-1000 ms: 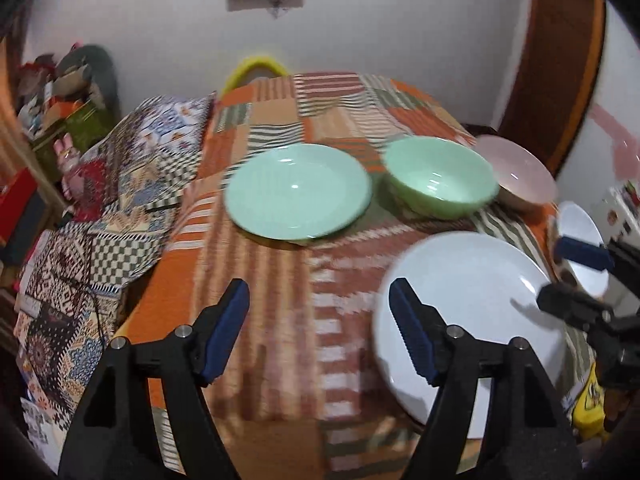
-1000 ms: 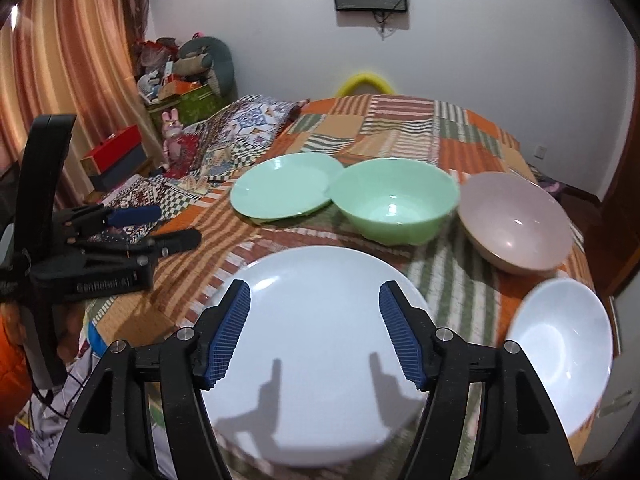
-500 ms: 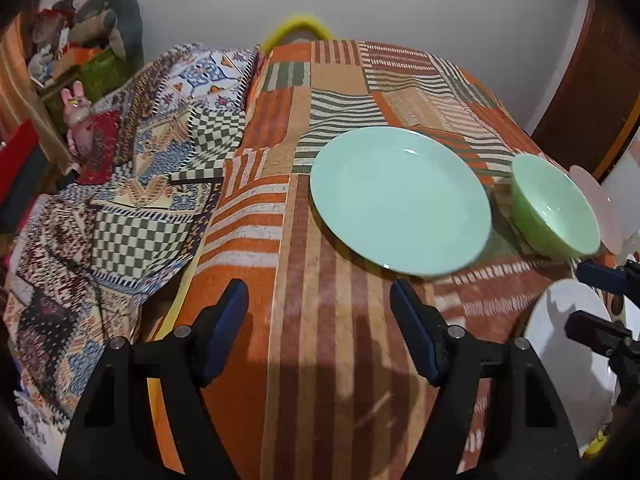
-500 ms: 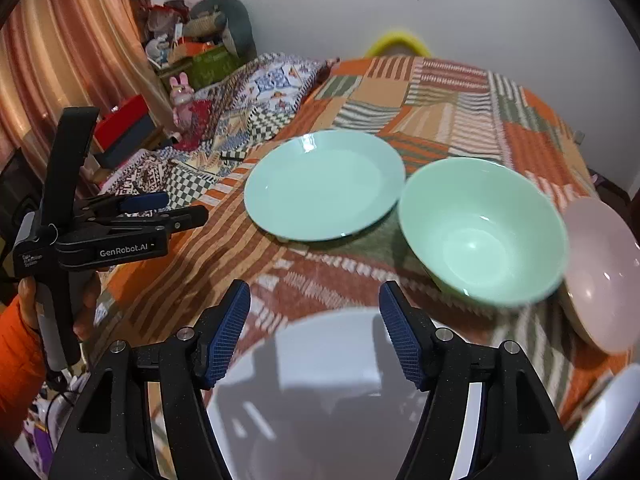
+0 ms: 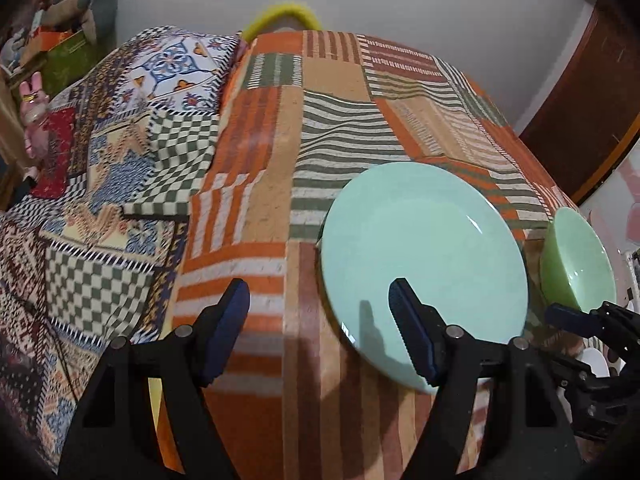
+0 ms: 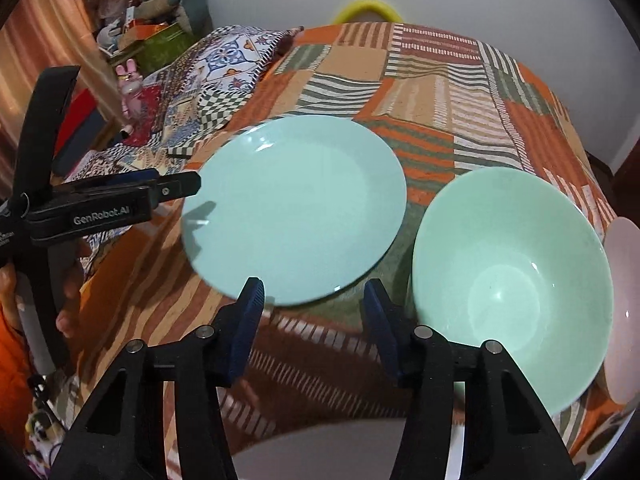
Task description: Organize plates and bowls
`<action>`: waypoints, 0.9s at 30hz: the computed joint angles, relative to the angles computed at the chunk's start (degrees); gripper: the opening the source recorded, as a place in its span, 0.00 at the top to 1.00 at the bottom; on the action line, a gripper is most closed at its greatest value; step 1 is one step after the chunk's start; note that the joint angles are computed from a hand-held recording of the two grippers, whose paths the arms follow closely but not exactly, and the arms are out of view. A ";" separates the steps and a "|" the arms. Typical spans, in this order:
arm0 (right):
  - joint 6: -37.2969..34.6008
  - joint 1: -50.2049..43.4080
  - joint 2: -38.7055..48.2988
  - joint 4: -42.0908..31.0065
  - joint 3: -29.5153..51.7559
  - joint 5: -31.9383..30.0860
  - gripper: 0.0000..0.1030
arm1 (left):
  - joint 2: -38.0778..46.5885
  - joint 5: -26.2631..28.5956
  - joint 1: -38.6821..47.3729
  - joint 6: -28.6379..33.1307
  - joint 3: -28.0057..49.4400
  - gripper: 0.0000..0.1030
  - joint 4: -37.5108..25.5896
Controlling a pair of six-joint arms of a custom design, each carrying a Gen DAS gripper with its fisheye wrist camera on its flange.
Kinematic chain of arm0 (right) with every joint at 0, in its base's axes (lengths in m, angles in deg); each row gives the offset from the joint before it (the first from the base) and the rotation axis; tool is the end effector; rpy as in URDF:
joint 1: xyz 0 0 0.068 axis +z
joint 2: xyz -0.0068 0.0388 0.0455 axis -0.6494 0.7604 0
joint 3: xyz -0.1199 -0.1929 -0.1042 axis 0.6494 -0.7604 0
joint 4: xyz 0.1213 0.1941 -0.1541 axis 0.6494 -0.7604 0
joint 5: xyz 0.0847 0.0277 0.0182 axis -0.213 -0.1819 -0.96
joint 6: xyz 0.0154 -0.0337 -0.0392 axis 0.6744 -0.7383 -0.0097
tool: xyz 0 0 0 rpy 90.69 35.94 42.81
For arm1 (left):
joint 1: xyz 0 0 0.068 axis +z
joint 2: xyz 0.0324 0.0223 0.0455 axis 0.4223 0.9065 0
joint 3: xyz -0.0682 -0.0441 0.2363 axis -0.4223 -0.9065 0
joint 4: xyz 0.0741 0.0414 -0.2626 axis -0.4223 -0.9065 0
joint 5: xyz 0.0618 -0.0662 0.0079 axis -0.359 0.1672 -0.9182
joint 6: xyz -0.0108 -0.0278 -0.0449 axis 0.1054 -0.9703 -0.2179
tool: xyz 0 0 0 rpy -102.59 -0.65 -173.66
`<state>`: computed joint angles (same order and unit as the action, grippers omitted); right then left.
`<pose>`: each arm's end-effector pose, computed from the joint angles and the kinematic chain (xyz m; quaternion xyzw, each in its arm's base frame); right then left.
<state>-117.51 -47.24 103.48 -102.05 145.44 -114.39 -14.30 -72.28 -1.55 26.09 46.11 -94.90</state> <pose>0.2596 -0.0148 0.2767 -0.3596 0.8977 0.1494 0.2059 0.2104 -0.0943 0.1537 -0.1882 0.9339 -0.0536 0.2994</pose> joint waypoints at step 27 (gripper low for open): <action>9.96 4.13 3.03 1.08 -1.05 2.90 0.53 | 0.45 8.69 3.09 1.08 -3.84 0.85 7.55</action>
